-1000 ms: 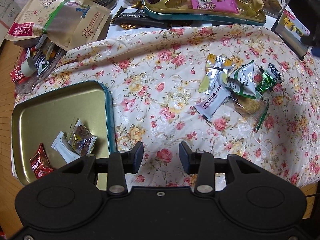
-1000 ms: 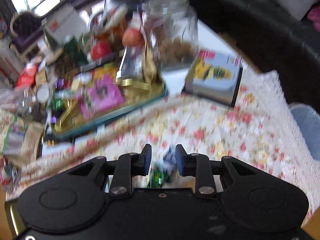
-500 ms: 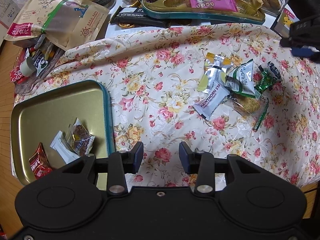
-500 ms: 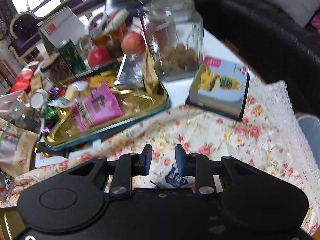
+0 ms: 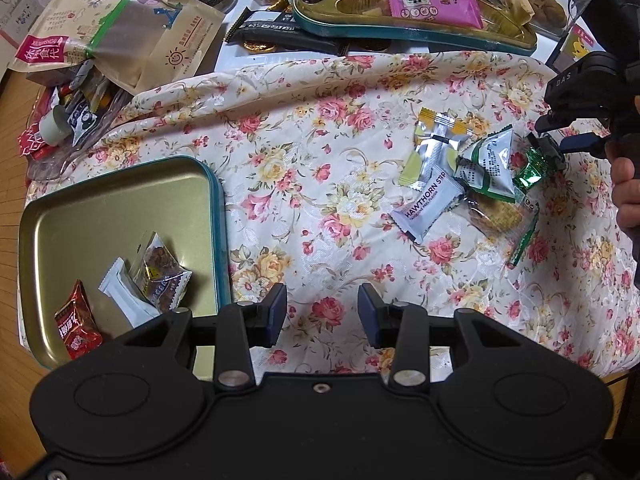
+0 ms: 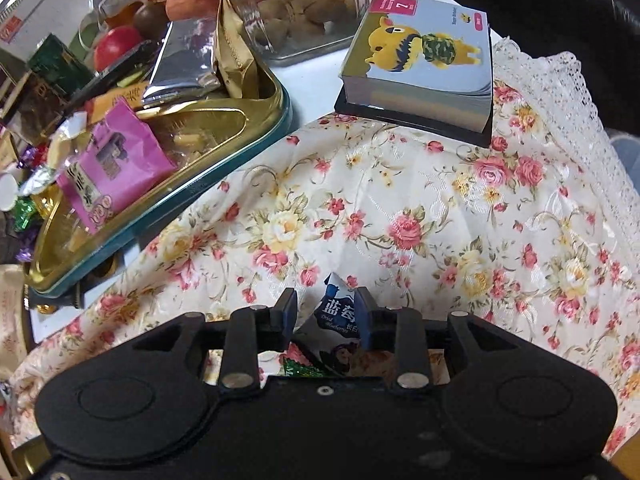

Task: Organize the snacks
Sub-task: 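Grasp the blue-white blueberry packet with the right tool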

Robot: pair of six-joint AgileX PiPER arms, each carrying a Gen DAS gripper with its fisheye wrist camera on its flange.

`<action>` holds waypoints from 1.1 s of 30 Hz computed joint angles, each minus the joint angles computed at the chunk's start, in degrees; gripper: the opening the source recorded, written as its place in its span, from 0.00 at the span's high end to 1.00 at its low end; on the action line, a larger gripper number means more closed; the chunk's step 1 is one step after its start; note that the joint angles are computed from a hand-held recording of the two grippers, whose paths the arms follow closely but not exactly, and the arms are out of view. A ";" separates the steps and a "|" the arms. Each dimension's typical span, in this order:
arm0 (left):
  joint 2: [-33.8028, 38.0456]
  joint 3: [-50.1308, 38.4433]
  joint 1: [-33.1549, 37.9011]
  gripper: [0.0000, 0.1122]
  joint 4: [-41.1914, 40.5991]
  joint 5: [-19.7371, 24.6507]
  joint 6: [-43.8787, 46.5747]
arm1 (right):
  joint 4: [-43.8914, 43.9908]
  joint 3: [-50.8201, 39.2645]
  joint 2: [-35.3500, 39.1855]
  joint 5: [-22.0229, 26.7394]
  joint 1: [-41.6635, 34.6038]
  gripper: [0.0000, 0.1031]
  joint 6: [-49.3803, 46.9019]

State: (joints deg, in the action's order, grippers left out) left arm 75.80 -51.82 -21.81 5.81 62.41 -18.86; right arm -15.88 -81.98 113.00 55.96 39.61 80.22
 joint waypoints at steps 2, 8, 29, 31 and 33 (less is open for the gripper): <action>-0.07 -0.07 0.46 0.56 -0.37 0.06 0.25 | 0.08 -1.45 1.00 1.69 -0.08 0.67 0.11; -0.58 -0.12 1.44 0.56 -1.38 0.12 1.25 | -0.29 -3.48 3.45 5.09 0.17 0.64 -0.81; -1.08 0.38 1.35 0.56 -0.04 0.36 1.24 | 9.12 5.25 -2.78 2.37 9.56 0.66 -9.04; -1.05 0.54 0.85 0.56 0.21 0.30 0.90 | 8.93 6.69 -3.76 2.30 11.48 0.66 -8.30; -0.97 0.73 0.36 0.56 0.41 0.24 0.67 | 9.67 8.62 -5.08 1.57 12.80 0.66 -8.59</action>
State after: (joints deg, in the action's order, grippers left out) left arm 74.83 -51.09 -21.45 6.22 62.66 -18.19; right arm -6.21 -73.36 107.91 57.53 52.41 71.63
